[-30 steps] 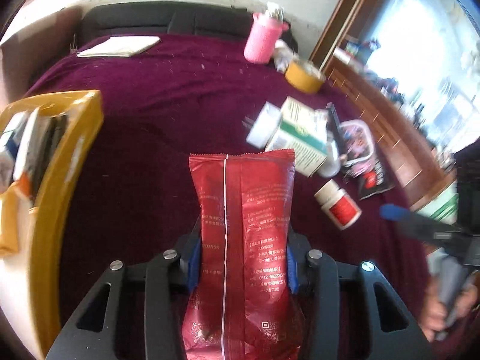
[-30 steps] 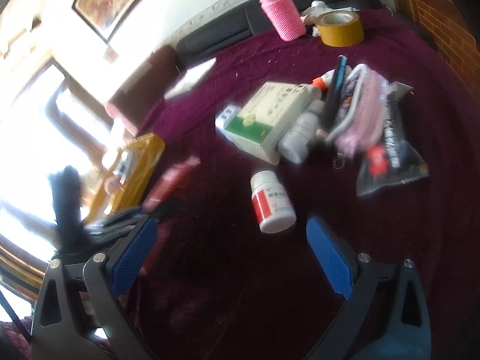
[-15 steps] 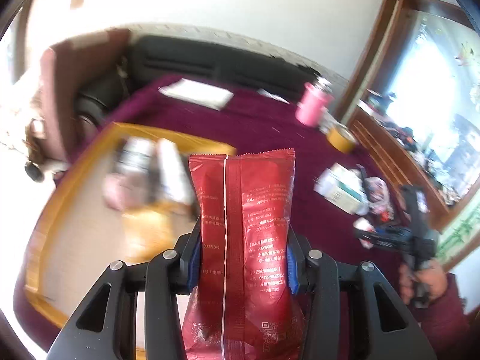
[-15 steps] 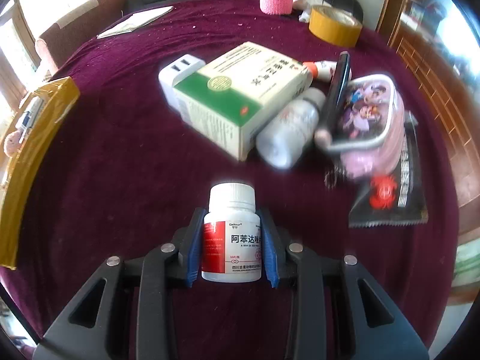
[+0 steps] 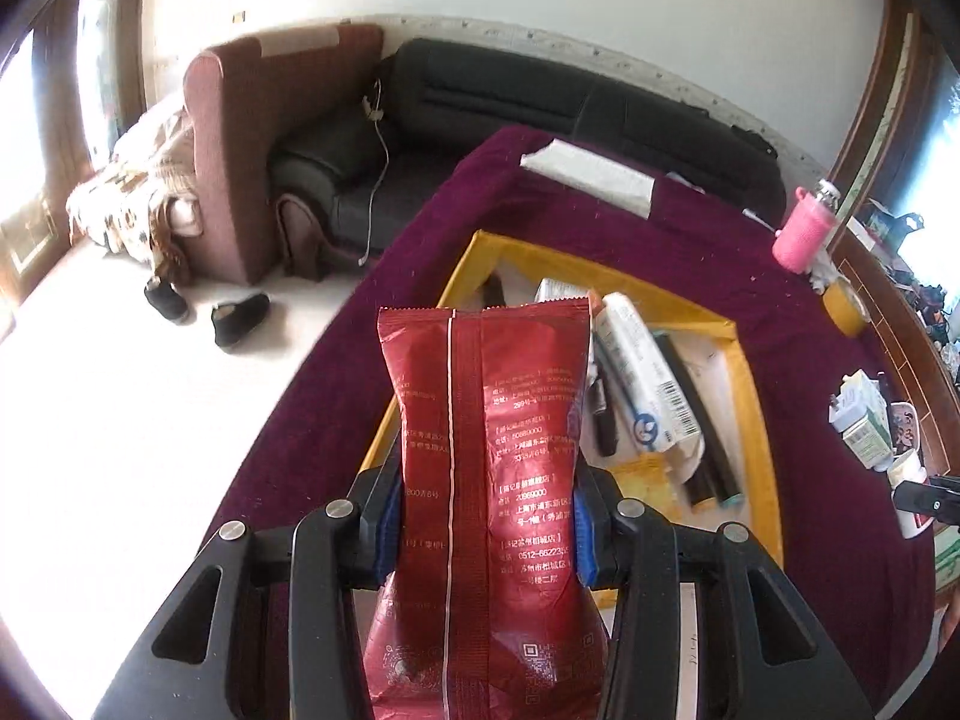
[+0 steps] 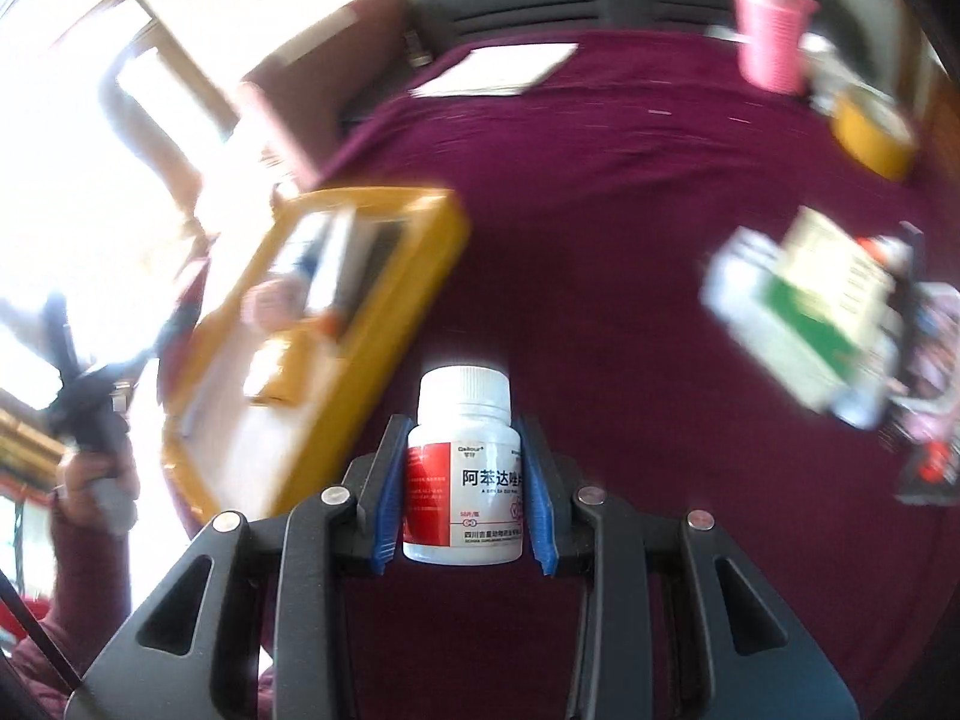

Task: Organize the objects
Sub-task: 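Carry the red bag and pill bottle into the tray and open both tools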

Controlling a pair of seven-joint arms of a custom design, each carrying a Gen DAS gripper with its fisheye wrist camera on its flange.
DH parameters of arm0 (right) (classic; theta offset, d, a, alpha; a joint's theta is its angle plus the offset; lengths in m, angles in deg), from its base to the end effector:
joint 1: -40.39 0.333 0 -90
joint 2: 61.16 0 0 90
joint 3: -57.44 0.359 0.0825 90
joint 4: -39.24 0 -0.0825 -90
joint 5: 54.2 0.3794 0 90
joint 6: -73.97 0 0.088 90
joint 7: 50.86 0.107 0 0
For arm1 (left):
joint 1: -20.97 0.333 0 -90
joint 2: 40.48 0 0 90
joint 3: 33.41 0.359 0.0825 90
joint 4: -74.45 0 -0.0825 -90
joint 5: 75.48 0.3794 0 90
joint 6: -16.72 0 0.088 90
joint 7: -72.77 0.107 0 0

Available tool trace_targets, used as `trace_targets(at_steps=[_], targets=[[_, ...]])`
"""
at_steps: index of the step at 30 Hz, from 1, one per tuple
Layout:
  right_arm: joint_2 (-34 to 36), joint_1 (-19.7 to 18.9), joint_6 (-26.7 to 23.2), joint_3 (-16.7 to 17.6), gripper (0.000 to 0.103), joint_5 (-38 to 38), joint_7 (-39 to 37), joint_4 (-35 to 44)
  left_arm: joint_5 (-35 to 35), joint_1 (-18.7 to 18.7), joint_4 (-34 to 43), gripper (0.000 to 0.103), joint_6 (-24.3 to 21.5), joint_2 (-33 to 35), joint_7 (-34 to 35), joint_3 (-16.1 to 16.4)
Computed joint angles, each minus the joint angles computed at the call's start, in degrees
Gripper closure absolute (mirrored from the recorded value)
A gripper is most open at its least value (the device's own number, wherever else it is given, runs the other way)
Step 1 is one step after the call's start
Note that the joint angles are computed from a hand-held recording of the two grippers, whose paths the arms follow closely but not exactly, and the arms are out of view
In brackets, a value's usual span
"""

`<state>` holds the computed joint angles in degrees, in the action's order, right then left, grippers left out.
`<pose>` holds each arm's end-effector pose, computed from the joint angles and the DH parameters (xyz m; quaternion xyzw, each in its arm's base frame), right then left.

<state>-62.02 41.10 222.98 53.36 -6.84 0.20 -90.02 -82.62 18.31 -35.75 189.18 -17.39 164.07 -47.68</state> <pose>0.5398 -0.0469 0.4478 -0.6631 0.6804 -0.0423 0.3090 0.6626 -0.1706 0.4094 -0.6135 0.7104 -0.3116 0.1475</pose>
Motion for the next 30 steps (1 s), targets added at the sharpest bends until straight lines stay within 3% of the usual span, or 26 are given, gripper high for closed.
trace_targets(at_steps=[3, 6, 10, 13, 16, 19, 22, 26, 30], targets=[[2.42, 1.99, 0.57, 2.02, 0.071, -1.67, 1.81, 2.45, 0.42, -0.33, 2.51, 0.064, -2.34, 2.33, -0.08, 0.45], [5.7, 3.25, 0.67, 3.54, 0.071, -4.14, 4.47, 5.7, 2.72, -2.36, 3.99, 0.064, -3.77, 3.27, -1.03, 2.52], [10.36, 4.41, 0.75, 5.13, 0.071, -9.09, 9.88, 10.33, 6.77, -5.67, 7.08, 0.063, -8.92, 4.25, -4.56, 6.39], [13.25, 4.86, 1.41, 5.81, 0.071, -12.97, 14.1, 13.13, 9.1, -6.33, 8.07, 0.056, -12.03, 4.63, -6.1, 7.32], [15.76, 4.8, 1.17, 6.21, 0.071, -15.51, 18.38, 16.01, 7.28, -3.72, 7.8, 0.054, -11.9, 4.73, -4.24, 4.44], [18.31, 4.58, 0.77, 6.14, 0.071, -18.51, 22.86, 19.1, 1.62, 1.11, 6.08, 0.052, -10.46, 3.97, 1.13, -0.7], [21.21, 5.86, 1.18, 4.46, 0.071, -25.31, 29.92, 22.32, -2.94, 3.27, 5.58, 0.051, -10.64, 3.44, 4.12, -2.83], [24.84, 5.01, -0.3, 4.76, 0.071, -29.68, 33.87, 26.81, -9.3, 6.25, 0.59, 0.05, -5.96, -0.4, 9.95, -6.15], [24.66, 8.39, 2.54, 1.67, 0.071, -39.93, 41.07, 26.22, -15.42, 8.6, -1.49, 0.045, -2.98, -2.44, 14.5, -8.74]])
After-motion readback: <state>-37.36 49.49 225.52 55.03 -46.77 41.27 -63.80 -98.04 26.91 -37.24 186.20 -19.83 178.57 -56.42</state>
